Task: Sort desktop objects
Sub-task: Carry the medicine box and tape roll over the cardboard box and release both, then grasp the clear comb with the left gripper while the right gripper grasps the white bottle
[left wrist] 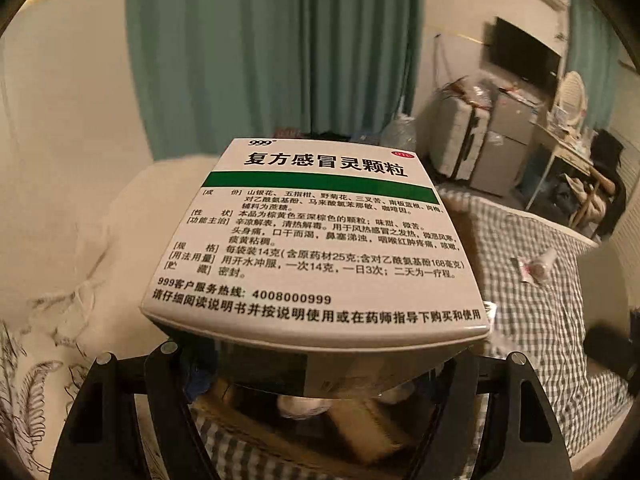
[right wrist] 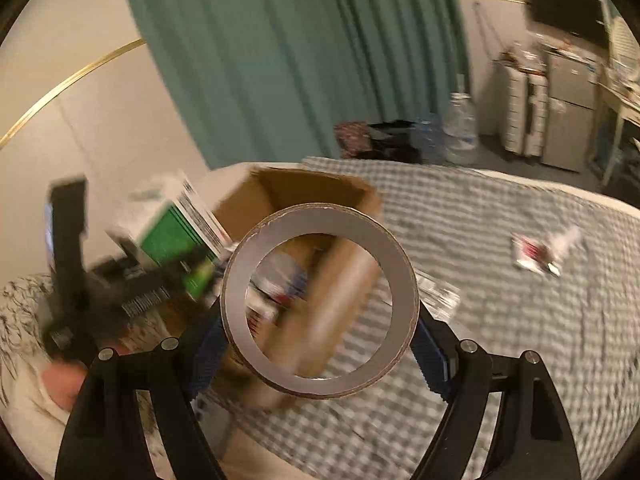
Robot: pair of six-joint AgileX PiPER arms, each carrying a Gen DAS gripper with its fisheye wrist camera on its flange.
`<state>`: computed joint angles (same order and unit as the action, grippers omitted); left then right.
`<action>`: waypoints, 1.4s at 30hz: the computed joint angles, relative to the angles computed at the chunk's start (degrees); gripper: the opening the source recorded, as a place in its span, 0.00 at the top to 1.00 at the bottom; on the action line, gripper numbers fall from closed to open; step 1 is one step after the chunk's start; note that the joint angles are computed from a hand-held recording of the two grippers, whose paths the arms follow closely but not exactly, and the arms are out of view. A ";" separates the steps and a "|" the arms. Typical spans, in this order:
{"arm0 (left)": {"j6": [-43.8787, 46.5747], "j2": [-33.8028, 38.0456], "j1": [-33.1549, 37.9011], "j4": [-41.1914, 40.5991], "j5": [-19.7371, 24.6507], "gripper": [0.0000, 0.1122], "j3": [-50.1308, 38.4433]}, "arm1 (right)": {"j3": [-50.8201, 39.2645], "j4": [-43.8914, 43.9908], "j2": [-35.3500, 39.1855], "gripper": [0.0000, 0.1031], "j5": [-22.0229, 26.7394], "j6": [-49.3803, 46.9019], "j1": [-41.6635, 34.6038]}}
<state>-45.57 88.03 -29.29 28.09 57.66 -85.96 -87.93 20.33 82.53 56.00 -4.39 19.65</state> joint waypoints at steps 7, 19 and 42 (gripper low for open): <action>4.87 0.66 4.46 -4.29 -4.16 0.30 4.32 | -9.43 -0.80 11.51 0.21 0.36 4.96 5.23; 2.52 1.71 1.71 -1.67 -1.21 0.08 1.54 | -9.44 -2.15 9.26 0.09 0.67 7.94 1.92; -11.41 25.65 -29.50 2.67 9.87 0.08 -26.21 | 26.45 17.29 -12.88 0.09 3.86 -34.77 -49.30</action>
<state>-56.98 113.67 -58.79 30.76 67.52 -112.17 -61.49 37.63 69.65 59.86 -39.16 -29.66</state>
